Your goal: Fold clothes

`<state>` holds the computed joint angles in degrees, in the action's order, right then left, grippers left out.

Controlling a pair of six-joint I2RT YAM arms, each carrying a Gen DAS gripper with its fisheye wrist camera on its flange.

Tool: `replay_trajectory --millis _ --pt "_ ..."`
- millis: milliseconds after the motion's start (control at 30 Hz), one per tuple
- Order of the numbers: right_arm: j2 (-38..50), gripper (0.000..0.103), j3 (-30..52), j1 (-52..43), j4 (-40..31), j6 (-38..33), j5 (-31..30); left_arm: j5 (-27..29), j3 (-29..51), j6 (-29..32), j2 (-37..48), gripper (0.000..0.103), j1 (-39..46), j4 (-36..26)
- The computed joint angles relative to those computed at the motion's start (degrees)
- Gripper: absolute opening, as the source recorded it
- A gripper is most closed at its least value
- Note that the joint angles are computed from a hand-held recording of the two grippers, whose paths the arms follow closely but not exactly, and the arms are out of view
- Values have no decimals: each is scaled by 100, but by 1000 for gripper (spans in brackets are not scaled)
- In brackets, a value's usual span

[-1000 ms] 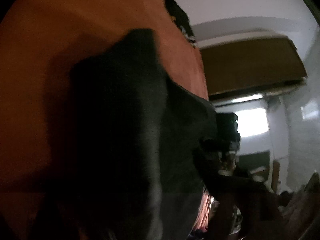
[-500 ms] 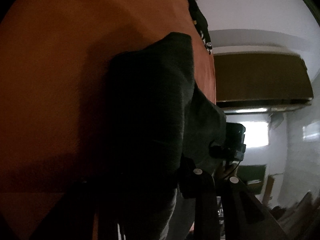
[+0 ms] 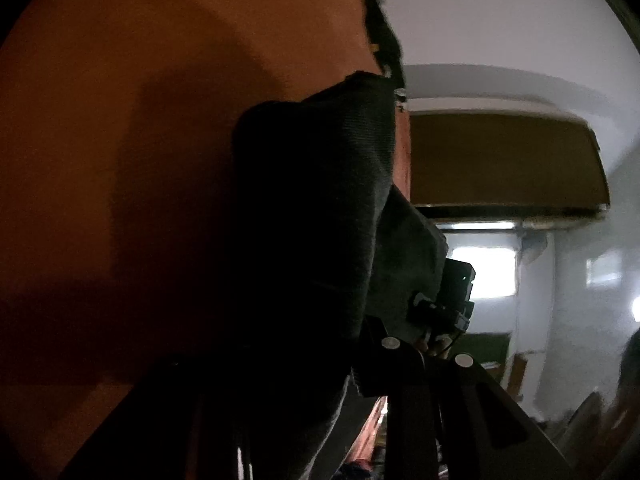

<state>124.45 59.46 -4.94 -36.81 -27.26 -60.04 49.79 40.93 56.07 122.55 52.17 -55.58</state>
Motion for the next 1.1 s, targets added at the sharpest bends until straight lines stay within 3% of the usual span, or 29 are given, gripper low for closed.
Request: replay_trajectory --millis 133,300,400,567,767,1000,1100 --pt "-338 45 -227 -184 -137 -254 -173 265 -311 403 -874 27 -245 -255" --pt "-885 44 -410 -430 -253 -329 -374 802 -123 742 -1295 26 -497 -921" --pt "-1274 44 -360 -499 -376 -269 -370 1142 49 260 -1772 26 -947 -996" --pt "-1884 43 87 -585 -691 22 -385 1681 627 -972 -2801 26 -1747 -1167" --pt "-2359 42 1439 -608 -1367 726 -375 1950 2256 -3515 -3710 26 -2646 -828" --pt "-1777 42 4351 -1022 -2985 1210 -501 1209 4778 -6213 -3547 25 -3784 -279" --pt "-974 42 6213 -1211 -4016 1293 -521 789 5837 -6848 -3078 25 -4207 -269"
